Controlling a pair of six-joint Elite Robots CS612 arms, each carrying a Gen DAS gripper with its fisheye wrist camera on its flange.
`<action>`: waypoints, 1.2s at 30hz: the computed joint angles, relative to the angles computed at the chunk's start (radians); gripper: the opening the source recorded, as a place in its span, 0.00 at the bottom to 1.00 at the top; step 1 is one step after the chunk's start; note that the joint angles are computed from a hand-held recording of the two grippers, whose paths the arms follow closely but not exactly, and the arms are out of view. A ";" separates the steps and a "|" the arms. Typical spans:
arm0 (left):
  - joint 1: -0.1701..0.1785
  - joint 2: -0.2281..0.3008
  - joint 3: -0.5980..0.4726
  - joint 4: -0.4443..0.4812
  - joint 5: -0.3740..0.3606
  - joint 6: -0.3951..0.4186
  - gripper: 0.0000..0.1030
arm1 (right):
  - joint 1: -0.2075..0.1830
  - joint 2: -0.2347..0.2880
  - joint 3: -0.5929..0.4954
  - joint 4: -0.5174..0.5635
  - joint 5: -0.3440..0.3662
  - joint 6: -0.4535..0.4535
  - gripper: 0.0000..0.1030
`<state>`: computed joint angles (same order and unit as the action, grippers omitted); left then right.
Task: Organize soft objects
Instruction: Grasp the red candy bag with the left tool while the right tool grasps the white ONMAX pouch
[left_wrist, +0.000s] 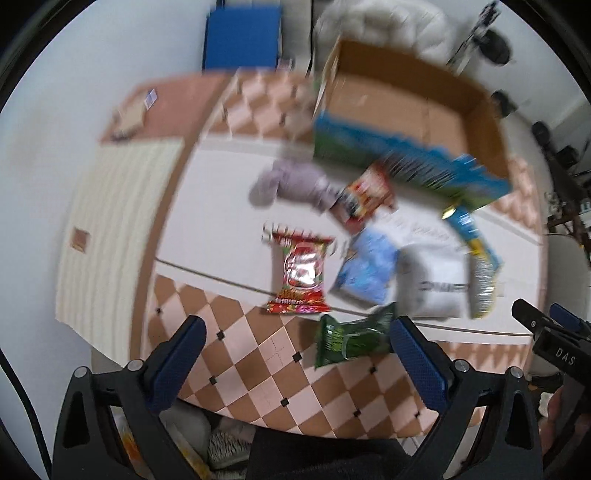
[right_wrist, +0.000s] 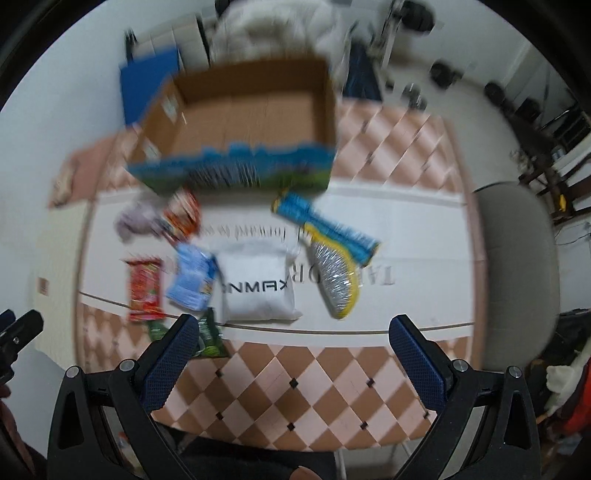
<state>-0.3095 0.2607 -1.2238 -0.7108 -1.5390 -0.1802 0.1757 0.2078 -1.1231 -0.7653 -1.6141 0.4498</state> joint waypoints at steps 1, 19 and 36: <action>0.002 0.008 0.020 0.002 0.001 0.002 0.98 | -0.003 0.012 0.027 0.007 0.014 -0.008 1.00; 0.026 0.043 0.264 -0.029 -0.080 0.016 0.45 | -0.012 0.076 0.202 -0.012 0.179 -0.009 1.00; -0.015 0.053 0.060 0.001 0.016 -0.037 0.38 | -0.022 0.162 -0.028 0.082 0.275 -0.044 0.65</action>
<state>-0.3245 0.3140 -1.1638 -0.7101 -1.5226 -0.2168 0.1541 0.3697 -1.1511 -0.6829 -1.3391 0.4055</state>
